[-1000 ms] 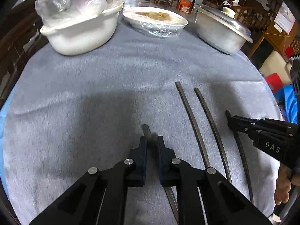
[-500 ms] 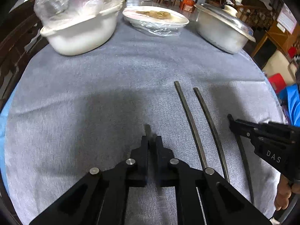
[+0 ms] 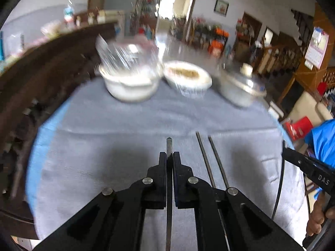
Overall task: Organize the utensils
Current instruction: 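Lift both held chopsticks upright off the cloth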
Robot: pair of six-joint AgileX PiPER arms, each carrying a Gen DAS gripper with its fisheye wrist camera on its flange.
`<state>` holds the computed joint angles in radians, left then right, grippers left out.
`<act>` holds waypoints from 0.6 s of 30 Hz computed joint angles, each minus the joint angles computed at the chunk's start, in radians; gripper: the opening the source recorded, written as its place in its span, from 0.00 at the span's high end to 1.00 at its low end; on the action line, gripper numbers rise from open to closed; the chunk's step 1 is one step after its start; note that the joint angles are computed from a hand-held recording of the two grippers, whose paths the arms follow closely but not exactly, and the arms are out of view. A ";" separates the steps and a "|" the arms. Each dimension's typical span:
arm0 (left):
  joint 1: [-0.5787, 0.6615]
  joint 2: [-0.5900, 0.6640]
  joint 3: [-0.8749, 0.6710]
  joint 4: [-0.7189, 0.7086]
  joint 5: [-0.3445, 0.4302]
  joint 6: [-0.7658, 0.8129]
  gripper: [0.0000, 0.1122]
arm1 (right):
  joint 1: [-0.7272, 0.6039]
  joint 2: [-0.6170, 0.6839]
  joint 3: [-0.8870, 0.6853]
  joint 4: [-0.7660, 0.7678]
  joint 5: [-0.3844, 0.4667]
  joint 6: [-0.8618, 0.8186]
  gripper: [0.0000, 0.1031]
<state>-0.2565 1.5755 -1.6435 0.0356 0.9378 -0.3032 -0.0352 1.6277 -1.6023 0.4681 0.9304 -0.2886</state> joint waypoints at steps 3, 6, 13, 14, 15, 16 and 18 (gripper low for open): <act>0.002 -0.119 0.061 0.056 -0.018 -0.050 0.96 | -0.022 -0.112 0.095 0.049 -0.049 -0.042 0.94; -0.008 -0.223 0.113 0.115 -0.029 -0.116 0.96 | -0.038 -0.238 0.193 0.083 -0.099 -0.068 0.94; -0.188 -0.441 0.214 0.429 0.017 -0.406 0.96 | -0.055 -0.509 0.365 0.120 -0.216 -0.066 0.94; -0.223 -0.455 0.221 0.476 0.032 -0.448 0.96 | -0.055 -0.540 0.377 0.116 -0.224 -0.059 0.94; -0.276 -0.478 0.231 0.550 0.058 -0.509 0.96 | -0.051 -0.572 0.391 0.109 -0.237 -0.048 0.94; -0.325 -0.495 0.236 0.612 0.086 -0.558 0.96 | -0.045 -0.601 0.402 0.096 -0.251 -0.031 0.94; -0.439 -0.526 0.248 0.738 0.151 -0.664 0.96 | -0.027 -0.652 0.417 0.057 -0.278 0.020 0.94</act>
